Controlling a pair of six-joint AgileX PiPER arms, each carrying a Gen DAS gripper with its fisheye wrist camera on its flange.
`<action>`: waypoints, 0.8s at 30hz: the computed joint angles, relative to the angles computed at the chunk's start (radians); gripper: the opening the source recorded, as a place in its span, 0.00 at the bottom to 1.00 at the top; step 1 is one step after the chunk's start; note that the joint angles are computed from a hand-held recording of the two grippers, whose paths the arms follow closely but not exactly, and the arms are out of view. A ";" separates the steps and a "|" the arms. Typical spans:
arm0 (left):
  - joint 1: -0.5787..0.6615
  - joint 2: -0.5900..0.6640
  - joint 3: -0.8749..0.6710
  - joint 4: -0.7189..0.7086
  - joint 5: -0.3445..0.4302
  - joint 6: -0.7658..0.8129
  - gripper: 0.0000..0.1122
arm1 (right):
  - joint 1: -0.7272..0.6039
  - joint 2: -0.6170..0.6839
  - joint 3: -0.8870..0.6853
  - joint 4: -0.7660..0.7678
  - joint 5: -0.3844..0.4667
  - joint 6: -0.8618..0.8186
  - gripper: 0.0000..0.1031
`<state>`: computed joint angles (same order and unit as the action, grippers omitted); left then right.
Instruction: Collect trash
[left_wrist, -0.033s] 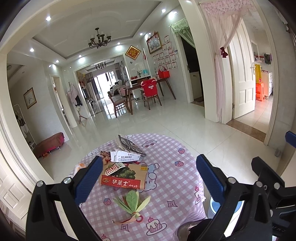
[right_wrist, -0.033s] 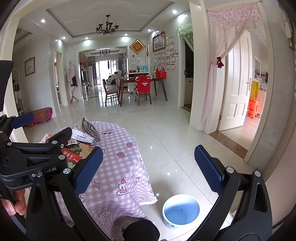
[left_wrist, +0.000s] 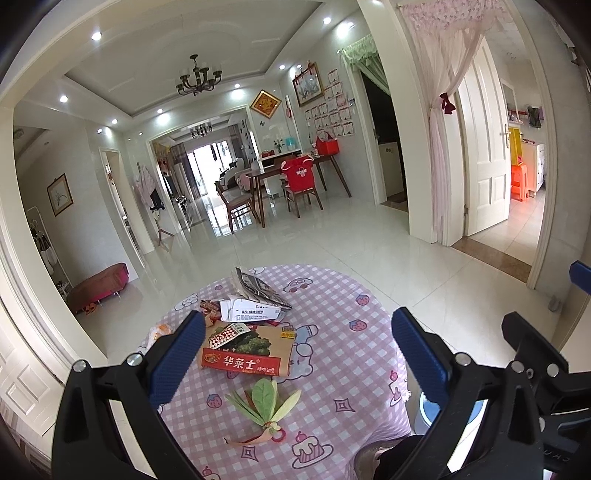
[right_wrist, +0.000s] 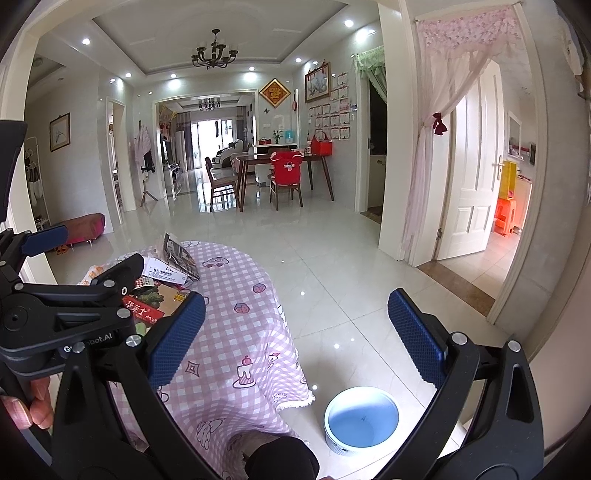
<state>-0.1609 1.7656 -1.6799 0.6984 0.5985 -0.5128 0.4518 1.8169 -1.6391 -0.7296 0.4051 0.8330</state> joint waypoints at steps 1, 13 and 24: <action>-0.012 0.016 -0.036 -0.012 0.031 0.013 0.88 | 0.000 0.002 -0.002 0.006 0.001 -0.006 0.94; 0.030 0.100 -0.116 -0.092 0.086 0.079 0.88 | -0.016 0.118 -0.161 0.293 0.056 -0.295 0.94; 0.328 0.281 -0.239 -0.563 0.166 0.361 0.88 | 0.001 0.415 -0.508 0.488 0.208 -0.465 0.94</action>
